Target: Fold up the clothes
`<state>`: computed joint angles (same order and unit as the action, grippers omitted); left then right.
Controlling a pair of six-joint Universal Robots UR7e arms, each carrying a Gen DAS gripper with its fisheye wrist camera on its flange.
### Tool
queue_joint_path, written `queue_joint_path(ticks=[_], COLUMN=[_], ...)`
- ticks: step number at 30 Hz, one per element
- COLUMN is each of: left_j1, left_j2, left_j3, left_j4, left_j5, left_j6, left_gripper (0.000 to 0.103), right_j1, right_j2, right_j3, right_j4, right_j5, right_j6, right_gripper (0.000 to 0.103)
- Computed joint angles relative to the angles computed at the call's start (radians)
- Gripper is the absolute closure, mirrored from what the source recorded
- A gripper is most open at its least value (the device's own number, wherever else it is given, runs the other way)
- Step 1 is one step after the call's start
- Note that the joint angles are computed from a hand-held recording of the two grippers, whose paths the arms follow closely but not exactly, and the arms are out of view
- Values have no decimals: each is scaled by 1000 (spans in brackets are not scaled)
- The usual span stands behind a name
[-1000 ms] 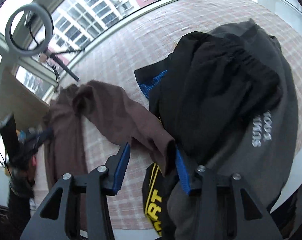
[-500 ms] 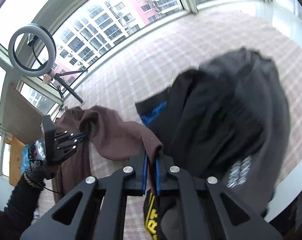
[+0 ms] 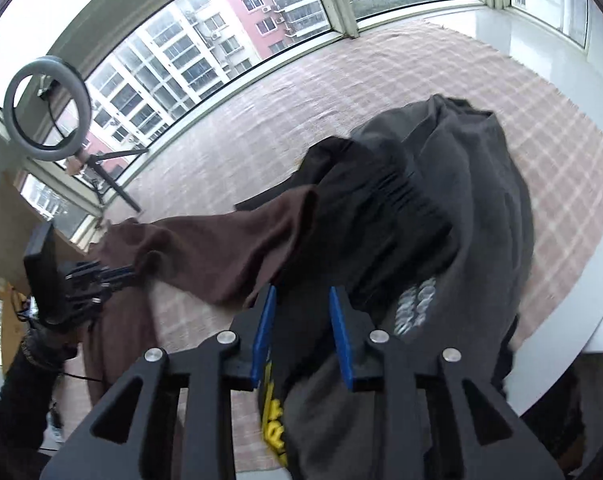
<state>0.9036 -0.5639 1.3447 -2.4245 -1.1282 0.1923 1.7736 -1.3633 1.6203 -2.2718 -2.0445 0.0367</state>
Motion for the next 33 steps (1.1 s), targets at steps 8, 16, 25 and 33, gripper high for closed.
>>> queue_joint_path(ticks=[8, 16, 25, 33], left_j1=[14, 85, 90, 67], left_j2=[33, -50, -107, -20], left_j3=[-46, -3, 59, 6], left_j4=[31, 48, 67, 193], left_j5=[20, 140, 48, 171], left_j6=[-29, -166, -99, -9], left_gripper=[86, 86, 82, 78], right_j1=[16, 100, 123, 101], right_j2=[101, 150, 62, 66], right_j3=[-90, -104, 53, 114], right_j4=[94, 55, -270, -316], right_j5=[-40, -276, -354, -346], right_j6=[-1, -328, -861, -852], right_gripper=[75, 98, 99, 99])
